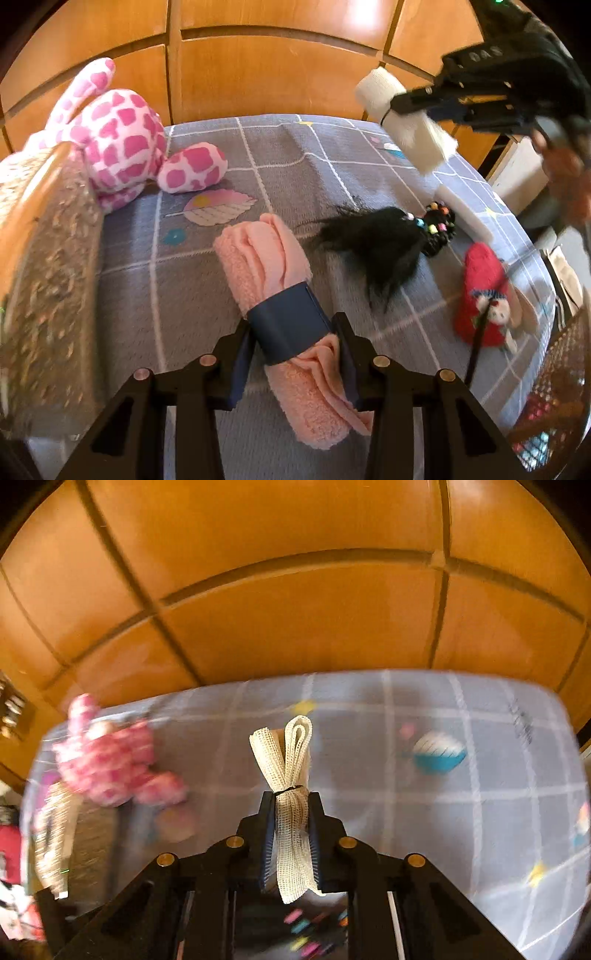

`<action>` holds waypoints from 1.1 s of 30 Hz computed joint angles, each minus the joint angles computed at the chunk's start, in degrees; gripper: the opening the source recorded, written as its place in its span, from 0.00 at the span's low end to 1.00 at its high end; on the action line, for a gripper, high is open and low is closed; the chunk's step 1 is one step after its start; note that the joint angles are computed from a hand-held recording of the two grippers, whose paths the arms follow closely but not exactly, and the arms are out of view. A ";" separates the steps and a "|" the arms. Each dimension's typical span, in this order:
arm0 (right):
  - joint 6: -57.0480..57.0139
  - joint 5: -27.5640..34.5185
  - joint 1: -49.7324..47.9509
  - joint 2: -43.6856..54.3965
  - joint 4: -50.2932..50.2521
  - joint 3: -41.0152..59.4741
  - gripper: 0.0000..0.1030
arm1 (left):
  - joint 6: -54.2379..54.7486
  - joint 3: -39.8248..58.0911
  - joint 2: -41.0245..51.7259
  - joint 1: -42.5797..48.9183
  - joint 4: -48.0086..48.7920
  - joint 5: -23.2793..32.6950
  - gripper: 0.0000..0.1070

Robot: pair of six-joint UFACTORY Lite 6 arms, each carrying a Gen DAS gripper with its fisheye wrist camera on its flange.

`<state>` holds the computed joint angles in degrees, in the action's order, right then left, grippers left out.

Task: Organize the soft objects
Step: 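Drop the pink towel into the gold tray with the left tool while the right holds the mesh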

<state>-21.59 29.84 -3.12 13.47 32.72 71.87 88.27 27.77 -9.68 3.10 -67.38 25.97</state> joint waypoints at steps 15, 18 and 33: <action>5.45 -14.64 19.64 -9.34 9.44 -29.56 0.17 | 2.63 -12.46 -27.84 22.25 16.43 20.52 0.39; -0.45 -15.00 18.62 -9.66 15.24 -30.55 0.17 | 4.84 -12.52 -30.63 27.10 16.44 24.86 0.39; 24.13 -18.60 22.87 -7.62 -9.73 -29.60 0.20 | 15.29 -7.81 -34.07 50.59 16.90 45.83 0.39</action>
<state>2.54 11.25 19.75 5.85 22.99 42.27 103.55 19.95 -43.75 53.69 -50.48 71.80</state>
